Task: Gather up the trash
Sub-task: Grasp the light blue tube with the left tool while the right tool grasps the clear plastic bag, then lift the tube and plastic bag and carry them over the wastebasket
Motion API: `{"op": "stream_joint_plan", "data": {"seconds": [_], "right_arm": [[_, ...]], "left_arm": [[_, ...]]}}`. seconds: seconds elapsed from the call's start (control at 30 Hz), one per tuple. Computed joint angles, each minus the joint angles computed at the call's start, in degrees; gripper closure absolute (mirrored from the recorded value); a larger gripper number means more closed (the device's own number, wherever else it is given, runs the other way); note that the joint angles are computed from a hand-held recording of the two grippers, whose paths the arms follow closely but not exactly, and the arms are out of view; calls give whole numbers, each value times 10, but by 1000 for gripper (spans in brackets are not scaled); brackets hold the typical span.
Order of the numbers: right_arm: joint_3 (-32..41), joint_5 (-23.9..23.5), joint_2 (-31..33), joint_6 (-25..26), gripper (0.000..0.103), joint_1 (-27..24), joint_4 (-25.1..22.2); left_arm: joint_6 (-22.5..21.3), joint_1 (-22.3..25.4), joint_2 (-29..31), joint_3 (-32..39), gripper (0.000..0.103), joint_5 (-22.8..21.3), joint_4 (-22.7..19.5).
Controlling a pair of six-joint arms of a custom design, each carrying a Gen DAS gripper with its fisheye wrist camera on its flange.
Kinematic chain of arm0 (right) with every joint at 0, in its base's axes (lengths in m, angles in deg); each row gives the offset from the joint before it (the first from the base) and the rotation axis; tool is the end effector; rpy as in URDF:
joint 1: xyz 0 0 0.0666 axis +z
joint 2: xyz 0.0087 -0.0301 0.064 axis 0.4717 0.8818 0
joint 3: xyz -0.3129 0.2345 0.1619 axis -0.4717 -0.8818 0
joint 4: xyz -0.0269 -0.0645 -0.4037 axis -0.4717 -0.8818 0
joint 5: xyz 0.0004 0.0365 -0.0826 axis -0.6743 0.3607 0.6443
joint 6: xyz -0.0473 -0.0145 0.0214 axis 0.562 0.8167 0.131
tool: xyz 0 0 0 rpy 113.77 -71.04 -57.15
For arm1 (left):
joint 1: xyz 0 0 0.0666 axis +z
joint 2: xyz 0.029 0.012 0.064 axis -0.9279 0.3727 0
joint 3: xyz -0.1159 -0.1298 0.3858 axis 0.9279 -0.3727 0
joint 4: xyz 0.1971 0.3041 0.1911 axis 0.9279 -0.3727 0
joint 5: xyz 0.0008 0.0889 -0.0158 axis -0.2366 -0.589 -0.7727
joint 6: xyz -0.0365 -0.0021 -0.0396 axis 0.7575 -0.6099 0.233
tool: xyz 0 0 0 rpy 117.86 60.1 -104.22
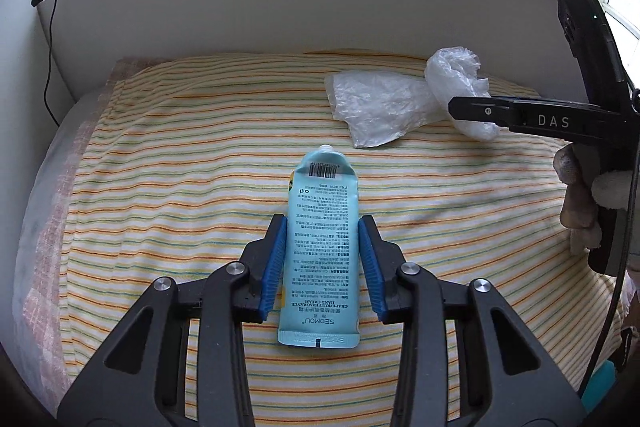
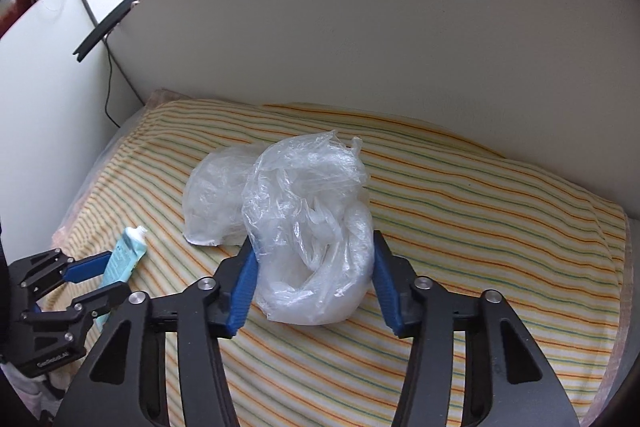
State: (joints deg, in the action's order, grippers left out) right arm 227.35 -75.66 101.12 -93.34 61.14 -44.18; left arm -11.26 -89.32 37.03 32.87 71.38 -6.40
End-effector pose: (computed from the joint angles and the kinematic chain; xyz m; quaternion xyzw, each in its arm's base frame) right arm 0.5470 0.3513 0.6411 -0.0396 0.9323 0.1456 0.3286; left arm 0.5237 -0.2056 0.6180 0.1880 0.9203 -0.0840 0.3326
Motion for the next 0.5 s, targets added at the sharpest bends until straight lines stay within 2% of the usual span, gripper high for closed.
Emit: {"op": "stream_joint_plan", "data": {"seconds": [0.1,0.27,0.5], "right_arm": [[-26,1,-16,-4,65,3,21],[-60,19,-41,-5,67,14,48],[-64,56,-66,15,67,37,45]], "left_arm": [[3,4,-8,-6,67,3,3],[9,6,-27,-19,67,5,7],[11,8,-66,-44,67,6,12]]}}
